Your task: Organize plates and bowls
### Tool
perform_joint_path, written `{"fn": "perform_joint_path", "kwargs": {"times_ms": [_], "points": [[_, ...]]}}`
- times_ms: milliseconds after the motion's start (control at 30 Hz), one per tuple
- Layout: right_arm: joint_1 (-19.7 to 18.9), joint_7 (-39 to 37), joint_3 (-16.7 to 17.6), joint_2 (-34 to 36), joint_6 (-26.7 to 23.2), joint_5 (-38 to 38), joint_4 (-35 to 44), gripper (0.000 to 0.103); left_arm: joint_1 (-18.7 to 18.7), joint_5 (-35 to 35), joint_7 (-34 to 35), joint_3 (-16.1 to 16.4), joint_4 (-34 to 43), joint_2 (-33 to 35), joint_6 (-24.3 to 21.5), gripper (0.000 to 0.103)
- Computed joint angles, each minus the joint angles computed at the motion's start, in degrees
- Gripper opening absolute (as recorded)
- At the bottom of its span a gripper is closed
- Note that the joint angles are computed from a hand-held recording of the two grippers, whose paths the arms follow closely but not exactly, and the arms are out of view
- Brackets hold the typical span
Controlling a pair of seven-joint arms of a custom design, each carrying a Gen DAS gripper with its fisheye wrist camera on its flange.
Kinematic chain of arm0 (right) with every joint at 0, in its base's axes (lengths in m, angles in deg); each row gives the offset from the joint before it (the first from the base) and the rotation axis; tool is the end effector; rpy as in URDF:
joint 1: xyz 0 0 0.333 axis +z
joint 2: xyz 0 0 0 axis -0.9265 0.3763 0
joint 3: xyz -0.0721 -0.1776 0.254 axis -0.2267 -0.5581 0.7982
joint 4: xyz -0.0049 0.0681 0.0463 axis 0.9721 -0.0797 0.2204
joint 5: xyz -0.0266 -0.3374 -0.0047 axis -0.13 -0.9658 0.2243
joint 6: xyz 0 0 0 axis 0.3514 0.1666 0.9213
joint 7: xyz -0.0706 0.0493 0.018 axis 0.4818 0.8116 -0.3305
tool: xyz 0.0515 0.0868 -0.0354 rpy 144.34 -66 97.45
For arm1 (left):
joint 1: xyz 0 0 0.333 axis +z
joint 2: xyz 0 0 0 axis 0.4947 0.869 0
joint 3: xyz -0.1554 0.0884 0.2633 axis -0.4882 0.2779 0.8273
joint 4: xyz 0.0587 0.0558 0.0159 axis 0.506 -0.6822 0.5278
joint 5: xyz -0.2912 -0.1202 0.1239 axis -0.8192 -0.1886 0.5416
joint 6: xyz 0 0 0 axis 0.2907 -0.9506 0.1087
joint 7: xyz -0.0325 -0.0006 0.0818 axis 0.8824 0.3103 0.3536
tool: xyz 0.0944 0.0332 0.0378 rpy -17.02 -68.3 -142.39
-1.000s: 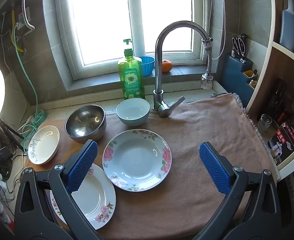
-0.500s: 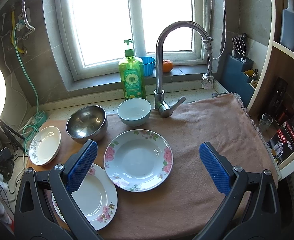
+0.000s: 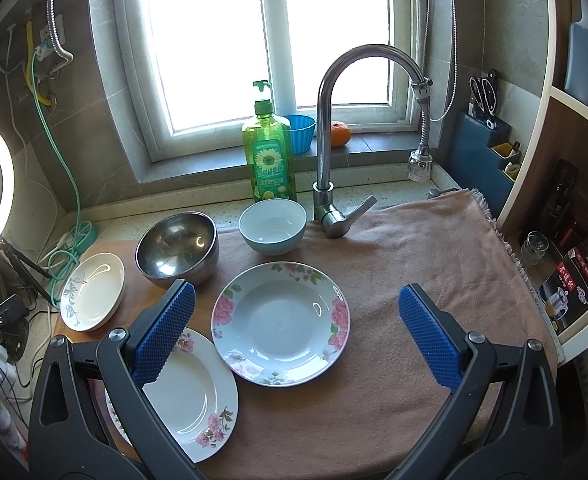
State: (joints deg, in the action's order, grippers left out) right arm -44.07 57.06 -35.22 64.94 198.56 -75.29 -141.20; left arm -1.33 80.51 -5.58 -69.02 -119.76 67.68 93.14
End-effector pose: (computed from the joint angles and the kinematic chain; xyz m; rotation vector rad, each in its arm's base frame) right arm 0.6467 0.1692 0.4373 -1.7114 1.6731 -0.7280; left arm 0.6021 -0.3650 0.4319 -1.9972 1.4761 -0.8083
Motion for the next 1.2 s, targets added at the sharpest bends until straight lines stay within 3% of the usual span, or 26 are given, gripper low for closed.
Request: {"fn": "perform_joint_path", "kwargs": {"times_ms": [1200], "points": [[0.09,-0.67,-0.06,-0.37,0.73,0.57,-1.18,0.103,-0.25,-0.52,0.77,0.14,0.56,0.56,0.66,0.102]]}}
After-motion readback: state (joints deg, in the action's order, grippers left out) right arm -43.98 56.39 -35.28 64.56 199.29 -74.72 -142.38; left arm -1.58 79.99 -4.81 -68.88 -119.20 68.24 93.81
